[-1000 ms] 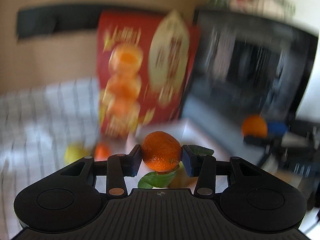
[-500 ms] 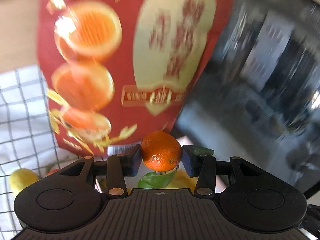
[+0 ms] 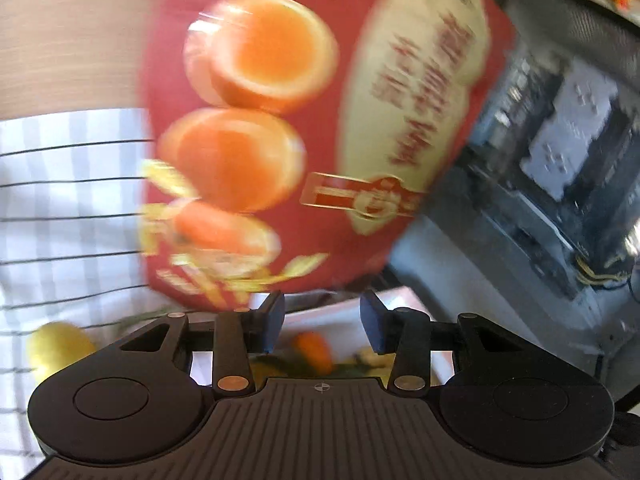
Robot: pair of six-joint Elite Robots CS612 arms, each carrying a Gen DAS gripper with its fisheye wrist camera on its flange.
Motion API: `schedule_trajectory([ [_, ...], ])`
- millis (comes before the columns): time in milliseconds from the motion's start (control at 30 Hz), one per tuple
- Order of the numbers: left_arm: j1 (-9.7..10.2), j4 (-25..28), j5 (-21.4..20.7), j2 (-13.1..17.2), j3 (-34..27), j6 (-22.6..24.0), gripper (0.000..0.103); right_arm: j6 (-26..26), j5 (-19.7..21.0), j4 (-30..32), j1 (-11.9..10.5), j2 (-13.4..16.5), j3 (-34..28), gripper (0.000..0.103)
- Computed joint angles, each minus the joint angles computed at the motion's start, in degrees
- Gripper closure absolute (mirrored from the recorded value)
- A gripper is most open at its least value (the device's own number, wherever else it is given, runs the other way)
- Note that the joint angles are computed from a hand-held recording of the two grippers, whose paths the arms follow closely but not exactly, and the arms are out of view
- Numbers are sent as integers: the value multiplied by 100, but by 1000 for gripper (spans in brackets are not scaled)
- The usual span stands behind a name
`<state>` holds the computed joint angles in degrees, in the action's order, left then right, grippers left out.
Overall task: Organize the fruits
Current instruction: 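Open both grippers over the pink box and withdraw them, then grasp the yellow-green pear on the cloth with the right gripper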
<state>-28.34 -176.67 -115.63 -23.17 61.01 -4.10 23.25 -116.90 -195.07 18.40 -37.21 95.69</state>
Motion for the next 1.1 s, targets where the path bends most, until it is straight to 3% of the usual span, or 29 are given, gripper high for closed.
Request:
schedule_trajectory([
  [167, 201, -459, 712, -75, 407, -518, 57, 277, 398, 280, -141, 110, -108, 60],
  [367, 451, -295, 1559, -230, 792, -1005, 57, 204, 234, 170, -94, 167, -227, 48],
  [500, 524, -176, 1602, -256, 831, -921, 57, 29, 60, 175, 8, 164, -369, 48],
  [800, 516, -377, 1622, -279, 927, -65, 57, -789, 460, 164, 227, 306, -933, 40],
  [967, 660, -384, 1521, -401, 1179, 132, 57, -1234, 980, 650, 268, 596, -1671, 33],
  [1100, 827, -267, 1511, -486, 1354, -211, 57, -1398, 924, 1335, 373, 1055, -2661, 33],
])
